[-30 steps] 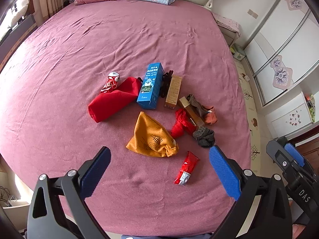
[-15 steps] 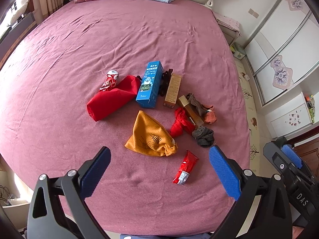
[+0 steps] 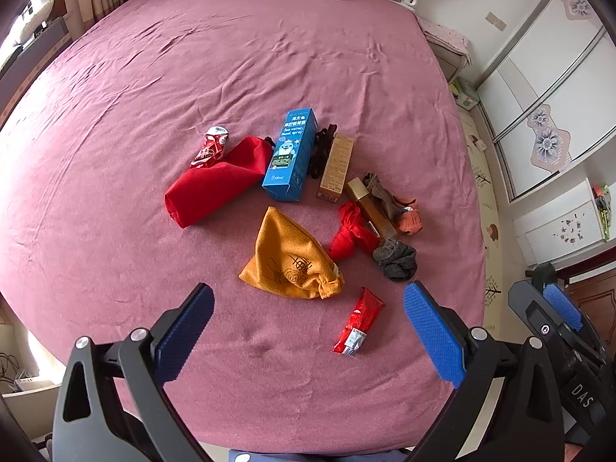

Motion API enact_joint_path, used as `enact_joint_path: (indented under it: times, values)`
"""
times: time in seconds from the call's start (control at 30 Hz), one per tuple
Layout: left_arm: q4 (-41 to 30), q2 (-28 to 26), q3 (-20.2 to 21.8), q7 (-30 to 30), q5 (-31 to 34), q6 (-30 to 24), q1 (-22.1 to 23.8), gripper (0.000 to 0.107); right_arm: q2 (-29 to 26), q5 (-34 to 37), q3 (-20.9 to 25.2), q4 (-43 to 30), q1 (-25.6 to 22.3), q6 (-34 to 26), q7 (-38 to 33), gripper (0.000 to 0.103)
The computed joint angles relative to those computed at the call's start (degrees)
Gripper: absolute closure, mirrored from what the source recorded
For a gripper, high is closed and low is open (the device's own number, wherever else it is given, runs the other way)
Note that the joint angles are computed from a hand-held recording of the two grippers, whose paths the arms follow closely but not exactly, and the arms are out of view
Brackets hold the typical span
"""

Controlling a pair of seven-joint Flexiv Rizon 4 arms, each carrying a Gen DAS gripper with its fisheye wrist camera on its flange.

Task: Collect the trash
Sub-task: 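Move both tools toward the pile of items on the bed, then grasp the orange cloth bag with the left gripper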

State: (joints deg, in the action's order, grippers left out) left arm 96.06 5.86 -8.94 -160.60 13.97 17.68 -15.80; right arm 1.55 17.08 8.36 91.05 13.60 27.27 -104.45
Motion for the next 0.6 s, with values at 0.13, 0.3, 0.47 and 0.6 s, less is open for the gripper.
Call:
enact_joint_path:
  times: [0.13,0.3,0.47,0.6]
  values:
    - [0.59,-0.36,0.46,0.37,-1.29,0.75,0.22,0.008,-0.74,-0.21,-0.08,-0.3,0.03,-0.5,0.15,0.009]
    - [0.33,-1.57,0.7,1.67,-1.77,0.19,0.41,0.008,-1.98,-0.69,-0.01,-0.55,-0.1,-0.83,0.51,0.009]
    - [2.19,-2.56,1.97,1.65,-4.6,1.93,0.68,0.008,-3.86,-1.61,0.16,-0.74,-0.24,-0.55,0.91,0.009]
    - [3.68,-3.63,2.69,1.07,-6.57,3.53,1.14,0.008,-5.69,-2.11,0.41,-1.0,-0.29,0.04,1.12,0.009]
